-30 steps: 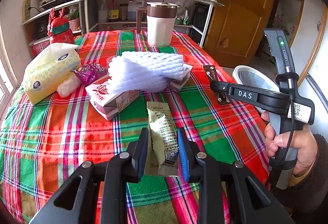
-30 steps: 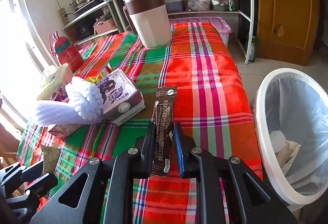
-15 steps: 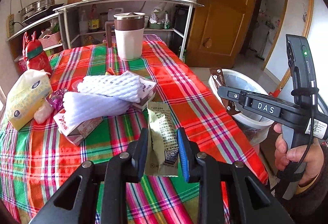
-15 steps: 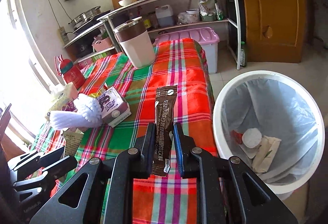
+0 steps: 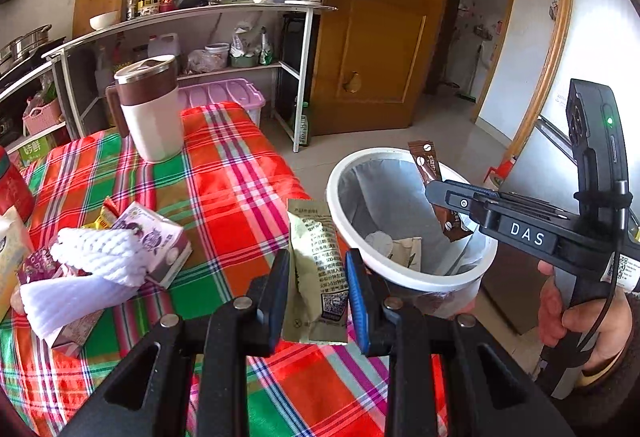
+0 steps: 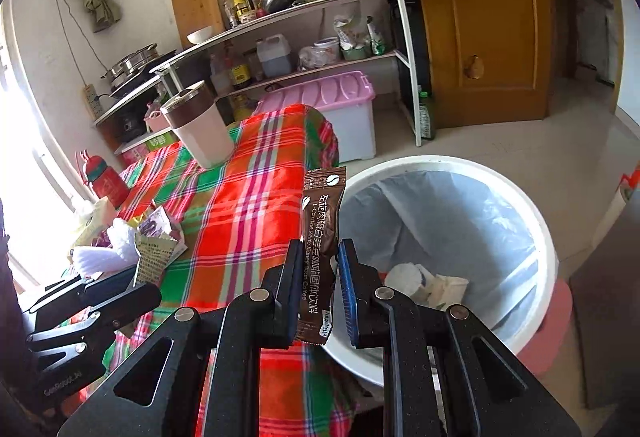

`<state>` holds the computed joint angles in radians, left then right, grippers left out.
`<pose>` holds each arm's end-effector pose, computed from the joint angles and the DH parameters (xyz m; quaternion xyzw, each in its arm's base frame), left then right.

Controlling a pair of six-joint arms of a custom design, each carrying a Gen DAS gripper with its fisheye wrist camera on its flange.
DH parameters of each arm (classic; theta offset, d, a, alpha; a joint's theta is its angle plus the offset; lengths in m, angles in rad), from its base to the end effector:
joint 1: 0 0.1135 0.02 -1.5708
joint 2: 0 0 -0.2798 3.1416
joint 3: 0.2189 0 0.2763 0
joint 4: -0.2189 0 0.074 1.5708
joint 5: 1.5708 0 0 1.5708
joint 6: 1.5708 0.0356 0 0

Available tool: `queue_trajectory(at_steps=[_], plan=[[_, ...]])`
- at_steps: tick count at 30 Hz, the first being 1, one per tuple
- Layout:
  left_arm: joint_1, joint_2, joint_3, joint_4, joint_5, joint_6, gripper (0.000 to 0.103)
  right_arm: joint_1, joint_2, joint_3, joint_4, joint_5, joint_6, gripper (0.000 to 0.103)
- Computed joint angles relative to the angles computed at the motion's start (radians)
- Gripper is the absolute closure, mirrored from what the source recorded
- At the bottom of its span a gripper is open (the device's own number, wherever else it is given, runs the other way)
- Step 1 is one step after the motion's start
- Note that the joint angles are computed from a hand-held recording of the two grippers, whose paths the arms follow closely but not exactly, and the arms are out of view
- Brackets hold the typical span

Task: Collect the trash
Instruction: 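Carry the brown wrapper and beige packet over the bin with both tools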

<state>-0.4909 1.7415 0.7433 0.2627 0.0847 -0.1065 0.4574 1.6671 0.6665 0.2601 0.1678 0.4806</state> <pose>0.3031 -0.1654 0.1216 0.1913 0.8931 -0.1562 0.3759 0.2929 0.1375 0.1237 0.0444 0.9114 0.1133 0.3932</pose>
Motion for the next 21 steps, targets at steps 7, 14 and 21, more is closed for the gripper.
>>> queue_trajectory(at_steps=[7,14,21], plan=[[-0.057,0.1,0.133,-0.048,0.024,-0.006,0.074,-0.089,-0.022,-0.039,-0.003,-0.032,-0.031,0.084],[-0.113,0.216,0.268,-0.099,0.036,-0.019,0.074,-0.161,0.024,-0.046,-0.023,-0.031,-0.058,0.084],[-0.154,0.309,0.358,-0.13,-0.012,-0.029,0.073,-0.216,0.085,-0.042,-0.012,-0.058,-0.078,0.084]])
